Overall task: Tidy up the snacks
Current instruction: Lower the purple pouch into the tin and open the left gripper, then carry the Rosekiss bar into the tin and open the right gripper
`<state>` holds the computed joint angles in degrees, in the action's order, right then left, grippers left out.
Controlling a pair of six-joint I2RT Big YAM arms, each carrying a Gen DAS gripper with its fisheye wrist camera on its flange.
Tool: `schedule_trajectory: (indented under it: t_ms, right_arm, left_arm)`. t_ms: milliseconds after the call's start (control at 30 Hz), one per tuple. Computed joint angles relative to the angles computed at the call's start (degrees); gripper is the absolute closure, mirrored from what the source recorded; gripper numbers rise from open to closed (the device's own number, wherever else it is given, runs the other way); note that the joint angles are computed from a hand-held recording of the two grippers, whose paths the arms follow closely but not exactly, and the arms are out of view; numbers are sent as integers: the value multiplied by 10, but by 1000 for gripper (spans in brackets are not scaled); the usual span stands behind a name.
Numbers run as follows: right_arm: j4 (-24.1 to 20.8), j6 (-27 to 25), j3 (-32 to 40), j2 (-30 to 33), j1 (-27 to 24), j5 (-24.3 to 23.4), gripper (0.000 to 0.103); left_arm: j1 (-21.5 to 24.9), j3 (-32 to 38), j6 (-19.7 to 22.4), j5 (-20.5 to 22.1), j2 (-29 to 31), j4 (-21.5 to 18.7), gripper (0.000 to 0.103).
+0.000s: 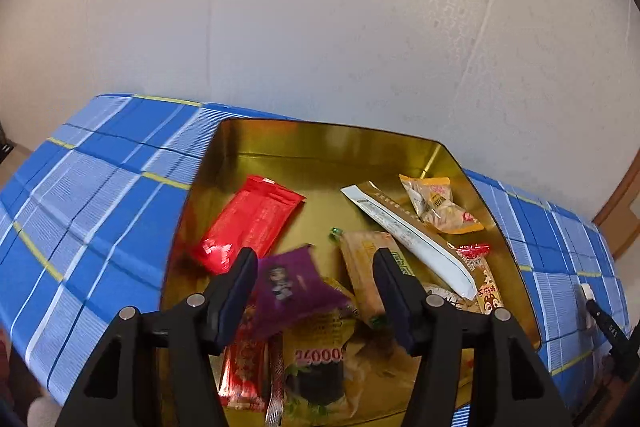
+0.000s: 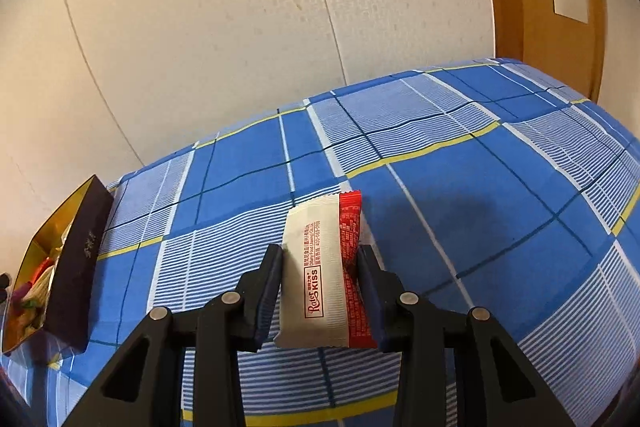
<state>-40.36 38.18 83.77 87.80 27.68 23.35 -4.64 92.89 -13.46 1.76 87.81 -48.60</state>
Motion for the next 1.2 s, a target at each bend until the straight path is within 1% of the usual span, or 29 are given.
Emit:
schedule_trajectory:
  t_ms: [33,67,100,133,167,200,233,300,400,467,533,600,667,700,767,833,867,933,1067,1100,1167,1200]
  right_arm:
    - [0,-5,1,1,3,2,65]
    - [0,-8,1,1,5,5,65]
    - [-3,-11,3,3,9,8,65]
    - [-6,-12,4,5,11,10,65]
    - [-9,-11,4,5,14,10,65]
    - [-9,-10,3,4,16,9,65]
    - [-9,-9,2,3,18,9,65]
    - [-8,-5,0,1,23,4,65]
    - [-16,-8,13,6,34,-9,65]
    - [-17,-17,25,11,45,-14,65]
    - [-16,-31,46,21,60,-26,65]
    - [-17,-47,71,34,74,-34,65]
    - [-19,-67,100,51,88,-43,65]
    - [-22,-80,124,64,98,-50,65]
    - [-24,-96,151,80,108,-60,65]
    - [-42,-111,205,111,121,-82,65]
    - [-47,-116,222,122,124,-87,65]
    - [-67,-134,280,158,135,-99,65]
    - [-133,-164,410,240,150,-112,65]
    - [-161,-168,461,270,153,-118,65]
    - [-198,-169,532,313,156,-125,65]
    - [-225,-171,585,344,156,-134,65]
  left_arm:
    - [1,7,3,6,6,1,45]
    - [1,21,6,6,17,-8,45]
    - [3,45,4,1,34,-32,45]
    - [6,54,-7,6,39,-38,45]
    - [8,54,-15,12,37,-35,45]
    - [10,49,-22,14,32,-26,45]
    - [8,42,-21,3,24,-19,45]
    - [4,23,-7,-18,6,-9,44]
    - [2,-20,7,-13,-30,12,44]
    - [-4,-47,14,-26,-54,23,44]
    - [-12,-69,25,-44,-77,26,44]
    - [-17,-84,28,-57,-93,24,44]
    - [-20,-94,26,-62,-106,15,44]
    - [-21,-96,27,-64,-109,7,44]
    - [-25,-98,24,-82,-114,-15,44]
    - [-29,-99,22,-93,-117,-33,44]
    - [-30,-100,19,-96,-119,-39,44]
    - [-34,-109,17,-102,-127,-39,44]
    - [-41,-125,14,-114,-145,-34,44]
    - [-42,-127,14,-117,-147,-35,44]
    - [-45,-130,16,-127,-153,-34,44]
    - [-47,-134,17,-132,-157,-30,44]
